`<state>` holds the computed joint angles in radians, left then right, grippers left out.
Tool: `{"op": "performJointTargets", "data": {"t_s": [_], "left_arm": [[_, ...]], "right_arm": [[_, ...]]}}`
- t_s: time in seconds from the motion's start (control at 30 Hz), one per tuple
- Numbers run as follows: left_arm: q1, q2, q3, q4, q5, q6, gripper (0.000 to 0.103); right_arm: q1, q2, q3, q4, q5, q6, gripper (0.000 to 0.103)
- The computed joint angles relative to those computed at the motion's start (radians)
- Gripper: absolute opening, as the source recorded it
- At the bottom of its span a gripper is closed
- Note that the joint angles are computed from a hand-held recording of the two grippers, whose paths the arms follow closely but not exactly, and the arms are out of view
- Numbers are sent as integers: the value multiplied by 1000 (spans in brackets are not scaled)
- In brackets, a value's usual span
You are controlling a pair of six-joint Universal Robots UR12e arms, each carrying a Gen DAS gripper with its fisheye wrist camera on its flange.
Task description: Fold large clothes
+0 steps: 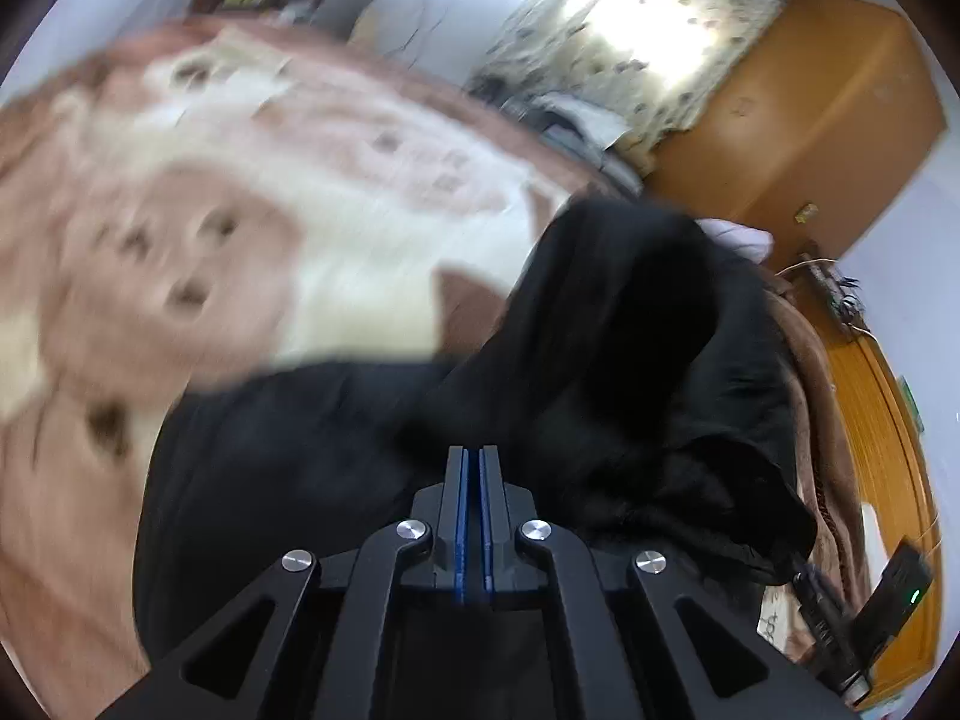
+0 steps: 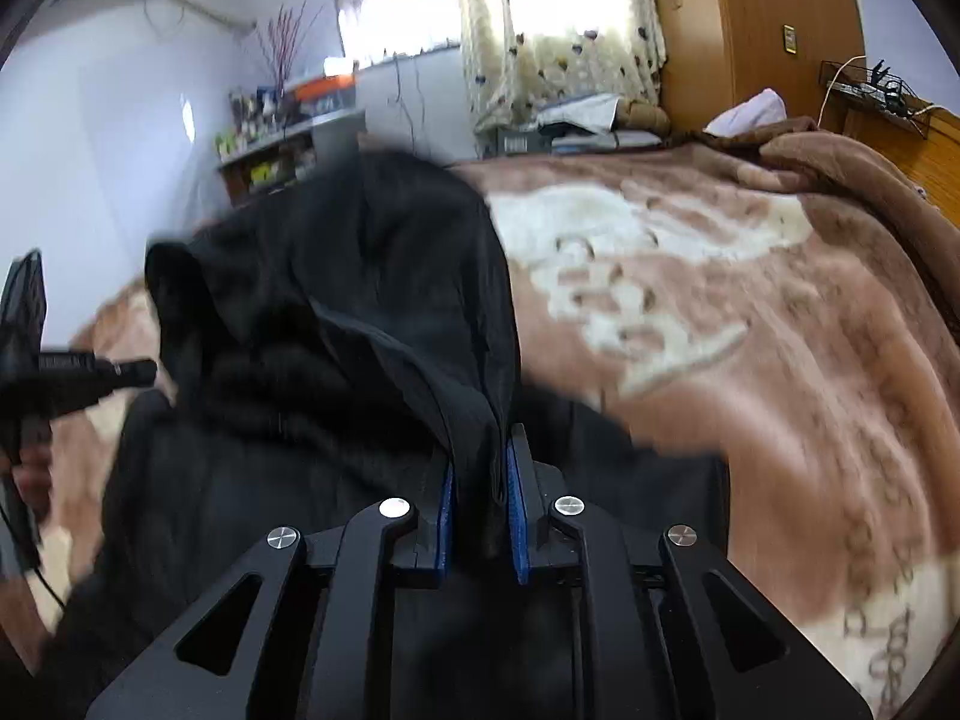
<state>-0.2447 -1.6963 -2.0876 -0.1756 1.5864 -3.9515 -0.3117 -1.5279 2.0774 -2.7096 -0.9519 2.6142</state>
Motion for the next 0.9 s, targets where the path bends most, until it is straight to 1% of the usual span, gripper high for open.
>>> {"op": "performJointTargets", "data": {"t_s": [0.03, 0.07, 0.1, 0.13, 0.17, 0.2, 0.27, 0.3, 0.37, 0.4, 0.47, 0.5, 0.53, 0.57, 0.6, 0.63, 0.67, 0.7, 0.77, 0.8, 0.83, 0.87, 0.9], "left_arm": [[3, 5, -19, 13, 2, -34, 2], [10, 10, -34, 13, -11, -55, 2], [10, 17, -50, 12, -1, -91, 2], [13, 22, -63, 13, -12, -113, 2], [15, 26, -68, 6, -26, -113, 2], [9, 34, -70, -10, -7, -115, 2], [3, 44, -61, -41, 10, -86, 2], [-3, 49, -53, -46, 21, -68, 2], [-8, 48, -29, -43, 18, -39, 2], [-13, 46, -11, -41, 18, -16, 3], [-27, 37, 31, -61, 34, 22, 10], [-33, 25, 62, -79, 27, 44, 28], [-38, 19, 77, -83, 20, 52, 61], [-40, 7, 96, -79, 4, 62, 75], [-45, -6, 113, -66, -9, 62, 83], [-49, -17, 125, -50, -18, 56, 83], [-55, -31, 144, -53, -34, 58, 83], [-59, -49, 173, -86, -44, 60, 83], [-73, -82, 222, -149, -39, 70, 83], [-78, -102, 253, -199, -43, 78, 83], [-81, -119, 275, -232, -49, 79, 73], [-87, -134, 292, -262, -42, 75, 60], [-94, -148, 309, -293, -27, 61, 30]], "right_arm": [[-4, -8, 15, 11, -10, -19, 13], [-7, -11, 19, 30, -17, -22, 13], [-10, -11, 22, 50, -21, -19, 12], [-13, -12, 28, 55, -25, -14, 12], [-11, -15, 33, 62, -33, -24, 12], [-10, -17, 37, 65, -40, -38, 12], [-5, -32, 57, 47, -60, -89, 12], [-3, -34, 60, 44, -66, -100, 12], [-6, -38, 63, 58, -63, -106, 12], [-9, -37, 65, 57, -61, -108, 12], [-12, -31, 65, 55, -60, -105, 12], [-16, -30, 67, 57, -56, -105, 12], [-17, -28, 67, 58, -54, -102, 12], [-17, -30, 71, 54, -54, -103, 12], [-18, -29, 72, 50, -54, -109, 12], [-17, -28, 73, 47, -53, -113, 12], [-18, -27, 73, 47, -50, -118, 12], [-19, -29, 76, 47, -47, -125, 12], [-18, -30, 81, 43, -50, -139, 12], [-16, -30, 84, 36, -54, -153, 12], [-15, -30, 89, 24, -56, -169, 12], [-15, -29, 92, 21, -55, -179, 12], [-17, -29, 90, 27, -51, -184, 12]]}}
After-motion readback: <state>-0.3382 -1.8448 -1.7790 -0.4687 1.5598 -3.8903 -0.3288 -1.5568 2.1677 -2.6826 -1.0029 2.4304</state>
